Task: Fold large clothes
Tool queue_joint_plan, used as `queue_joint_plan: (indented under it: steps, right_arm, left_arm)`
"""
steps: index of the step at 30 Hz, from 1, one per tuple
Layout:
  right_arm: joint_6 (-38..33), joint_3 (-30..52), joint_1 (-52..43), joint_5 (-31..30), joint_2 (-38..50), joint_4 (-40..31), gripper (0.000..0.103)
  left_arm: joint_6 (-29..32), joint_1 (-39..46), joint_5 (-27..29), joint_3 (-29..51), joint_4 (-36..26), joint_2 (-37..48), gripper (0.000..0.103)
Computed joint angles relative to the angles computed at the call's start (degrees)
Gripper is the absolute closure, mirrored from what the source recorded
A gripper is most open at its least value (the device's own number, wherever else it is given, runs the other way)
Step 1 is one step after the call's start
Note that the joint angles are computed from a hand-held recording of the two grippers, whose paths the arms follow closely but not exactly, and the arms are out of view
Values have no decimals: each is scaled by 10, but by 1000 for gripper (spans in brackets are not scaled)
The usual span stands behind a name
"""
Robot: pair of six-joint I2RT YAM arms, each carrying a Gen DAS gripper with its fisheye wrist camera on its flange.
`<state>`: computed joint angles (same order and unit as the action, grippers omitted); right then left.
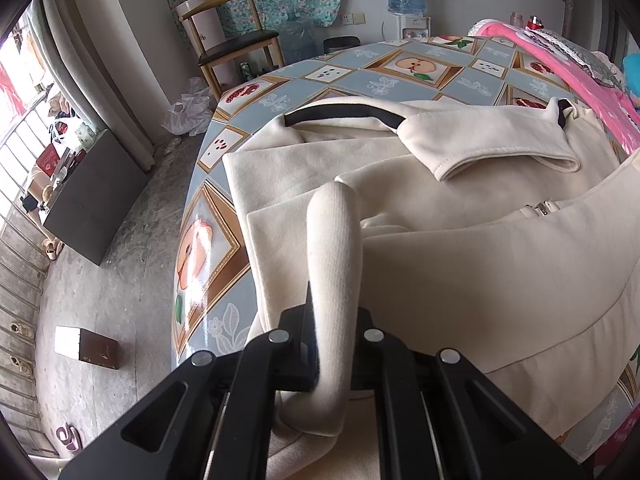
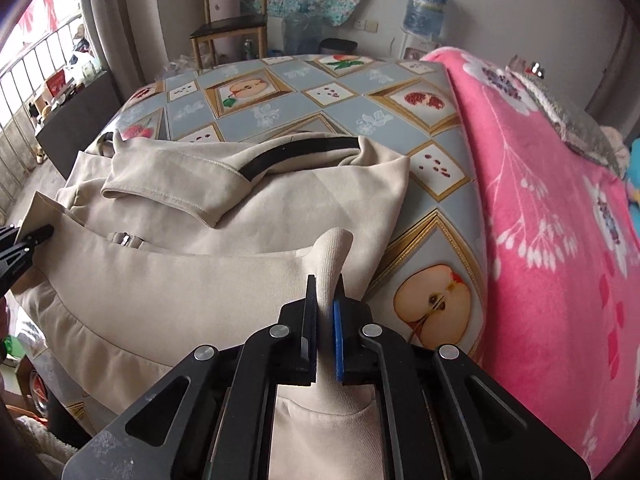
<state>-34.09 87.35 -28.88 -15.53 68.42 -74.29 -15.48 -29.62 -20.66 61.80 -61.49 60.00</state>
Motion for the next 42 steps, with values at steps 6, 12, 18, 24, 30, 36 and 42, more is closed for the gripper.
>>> queue_joint_plan:
  steps: [6, 12, 18, 24, 30, 36, 42]
  right_arm:
    - [13, -5, -31, -15, -88, 21, 98]
    - [53, 81, -68, -83, -72, 30, 98]
    - [141, 188, 7, -72, 63, 96, 98]
    - [187, 223, 74, -28, 220, 135, 98]
    - [197, 194, 77, -21, 316, 146, 98]
    - [188, 222, 55, -28, 328, 112, 69]
    - [89, 208, -27, -137, 213, 22, 67]
  left_arm:
    - [-13, -51, -63, -28, 25, -91, 97]
    - [23, -74, -117, 84, -3, -101, 98]
    - [119, 60, -9, 195, 64, 10, 98]
    - [132, 146, 91, 256, 97, 188, 98]
    - [117, 186, 154, 265, 81, 312, 97]
    - [103, 242, 237, 295, 48, 315, 80]
    - [130, 319, 367, 233, 33, 169, 80]
